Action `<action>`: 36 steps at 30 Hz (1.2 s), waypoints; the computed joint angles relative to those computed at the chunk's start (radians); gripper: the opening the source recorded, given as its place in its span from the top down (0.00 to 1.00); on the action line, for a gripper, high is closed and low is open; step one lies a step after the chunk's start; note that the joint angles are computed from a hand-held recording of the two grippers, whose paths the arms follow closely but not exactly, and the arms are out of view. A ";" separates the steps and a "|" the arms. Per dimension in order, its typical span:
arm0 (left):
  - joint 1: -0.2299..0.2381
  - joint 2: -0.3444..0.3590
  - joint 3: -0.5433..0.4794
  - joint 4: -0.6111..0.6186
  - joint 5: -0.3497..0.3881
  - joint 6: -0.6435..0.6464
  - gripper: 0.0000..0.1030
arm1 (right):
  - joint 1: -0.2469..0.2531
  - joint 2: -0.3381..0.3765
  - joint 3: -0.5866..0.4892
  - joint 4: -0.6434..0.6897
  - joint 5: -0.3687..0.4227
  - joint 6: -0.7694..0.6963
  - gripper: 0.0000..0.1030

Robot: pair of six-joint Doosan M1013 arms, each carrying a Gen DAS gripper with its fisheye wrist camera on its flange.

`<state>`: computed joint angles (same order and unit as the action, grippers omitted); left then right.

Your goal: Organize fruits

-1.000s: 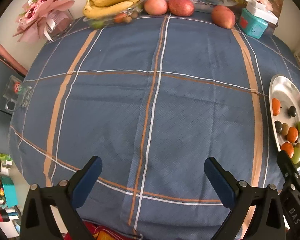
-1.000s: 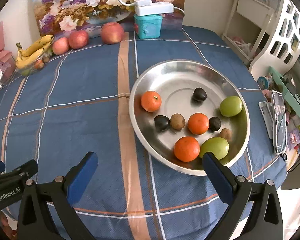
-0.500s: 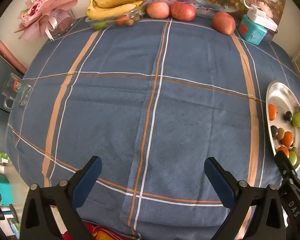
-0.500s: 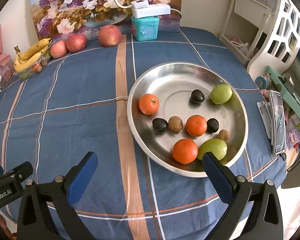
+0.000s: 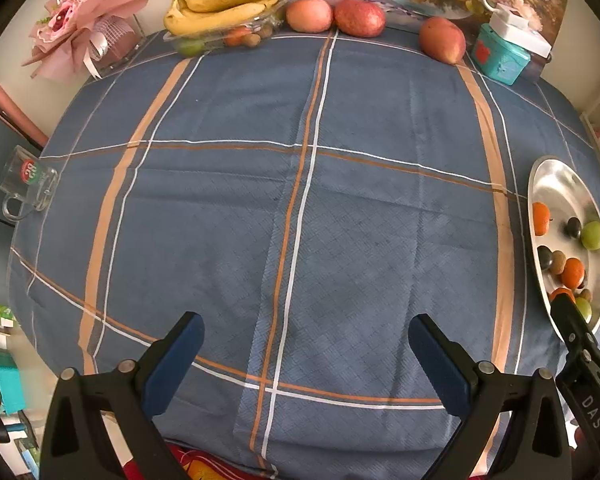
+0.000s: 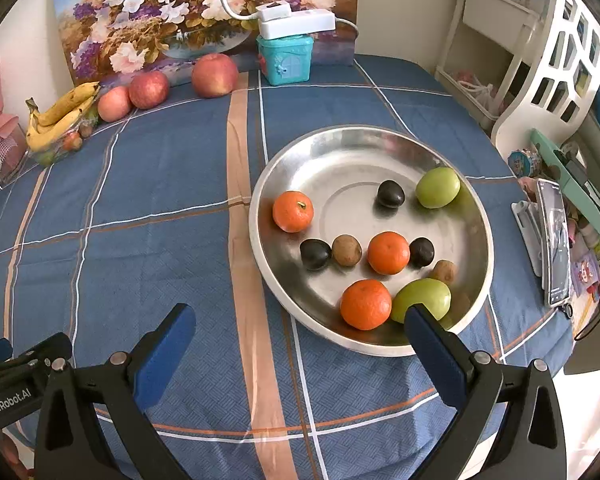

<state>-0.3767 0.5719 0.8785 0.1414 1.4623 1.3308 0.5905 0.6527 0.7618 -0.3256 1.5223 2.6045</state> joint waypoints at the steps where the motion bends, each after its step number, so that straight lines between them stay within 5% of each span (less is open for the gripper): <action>1: 0.000 0.000 0.000 0.002 0.000 -0.001 0.00 | 0.000 0.000 0.001 0.000 0.000 0.001 0.00; 36: 0.004 0.006 -0.009 -0.011 0.014 -0.018 0.00 | 0.001 0.003 -0.007 -0.003 0.006 0.009 0.00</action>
<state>-0.3725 0.5777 0.8697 0.1304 1.4760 1.3131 0.5916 0.6556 0.7553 -0.3287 1.5279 2.6130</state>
